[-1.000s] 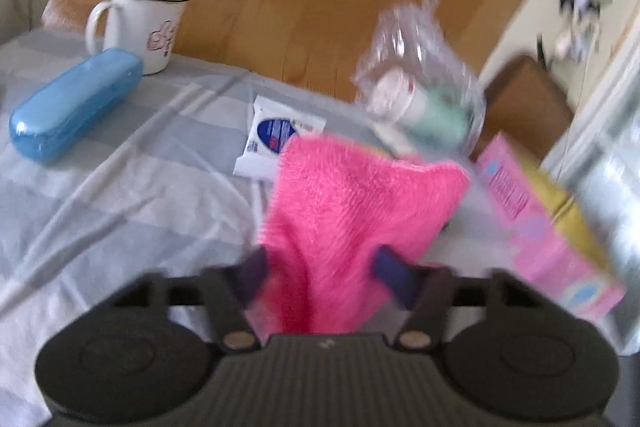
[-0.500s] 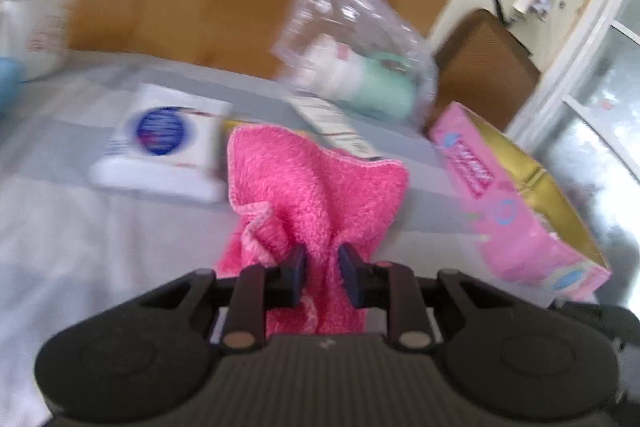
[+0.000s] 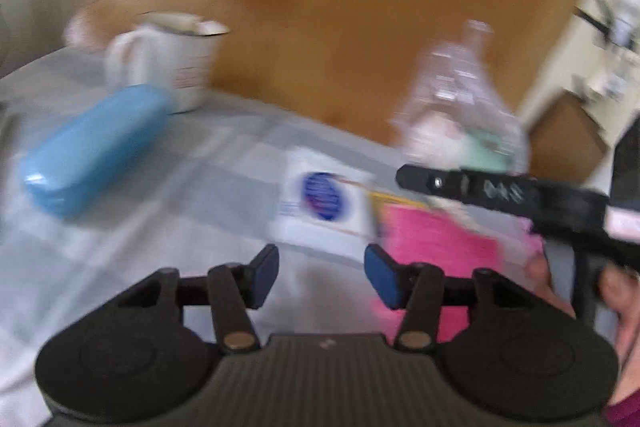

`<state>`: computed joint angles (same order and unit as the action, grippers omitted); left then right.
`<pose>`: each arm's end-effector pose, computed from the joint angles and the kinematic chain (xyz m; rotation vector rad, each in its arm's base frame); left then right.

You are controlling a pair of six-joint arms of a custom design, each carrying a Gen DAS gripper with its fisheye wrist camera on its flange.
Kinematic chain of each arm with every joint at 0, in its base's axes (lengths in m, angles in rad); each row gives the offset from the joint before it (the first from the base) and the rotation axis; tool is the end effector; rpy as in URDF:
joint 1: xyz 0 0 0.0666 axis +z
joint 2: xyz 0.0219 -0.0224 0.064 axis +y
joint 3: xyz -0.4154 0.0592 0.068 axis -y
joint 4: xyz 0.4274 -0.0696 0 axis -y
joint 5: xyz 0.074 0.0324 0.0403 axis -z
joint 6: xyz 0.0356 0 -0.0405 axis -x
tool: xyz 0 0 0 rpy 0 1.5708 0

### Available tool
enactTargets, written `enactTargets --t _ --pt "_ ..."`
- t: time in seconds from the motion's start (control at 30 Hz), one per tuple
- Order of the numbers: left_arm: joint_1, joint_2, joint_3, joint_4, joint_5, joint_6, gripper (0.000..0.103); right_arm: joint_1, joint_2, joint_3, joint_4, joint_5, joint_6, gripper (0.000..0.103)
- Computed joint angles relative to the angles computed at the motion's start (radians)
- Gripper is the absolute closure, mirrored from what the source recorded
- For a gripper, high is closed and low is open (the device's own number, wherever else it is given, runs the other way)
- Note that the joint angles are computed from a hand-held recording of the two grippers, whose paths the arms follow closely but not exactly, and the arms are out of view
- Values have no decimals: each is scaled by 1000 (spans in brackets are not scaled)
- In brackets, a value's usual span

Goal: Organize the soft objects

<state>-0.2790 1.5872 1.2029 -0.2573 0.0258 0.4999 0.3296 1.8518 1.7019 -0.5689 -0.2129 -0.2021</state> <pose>0.5578 -0.1612 0.3188 -0.2336 2.2388 -0.4552 0.6664 0.2355 0.3752 -0.2603 2.3101 0.5162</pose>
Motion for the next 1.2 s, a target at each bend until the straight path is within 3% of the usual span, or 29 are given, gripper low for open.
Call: enactTargets --t 0.07,0.13,0.27,0.33,0.4,0.43,0.5,0.67,0.8,1.0,1.13,1.2 --pt "24 19 18 -24 11 41 58 5 82 111 -82 32 -44 82" --pt "42 45 41 -32 37 89 58 5 146 203 -153 30 -68 71" --pt "55 77 62 -2 46 116 58 13 183 240 -185 46 -43 69" --pt "42 91 82 -11 22 111 64 16 195 259 -205 11 3 70" --pt "38 92 88 -38 18 83 80 16 187 252 -224 -50 24 71" --pt "40 84 78 -39 41 81 80 23 176 239 -228 -55 56 71" --pt "40 51 38 -31 75 85 80 34 141 195 -225 -72 101 71" --pt "-4 -61 -96 -1 35 65 79 54 26 39 -194 -125 150 71" --pt "-45 -175 -227 30 17 101 74 78 -77 -103 -146 -158 193 71" --pt "-123 -302 -331 -19 -61 152 73 110 -257 -326 -72 -198 254 71" --pt "-213 -324 -342 -59 -136 133 70 77 -363 -466 11 -242 190 72" --pt "-254 -302 -322 -65 -159 106 67 61 -416 -539 74 -215 130 74"
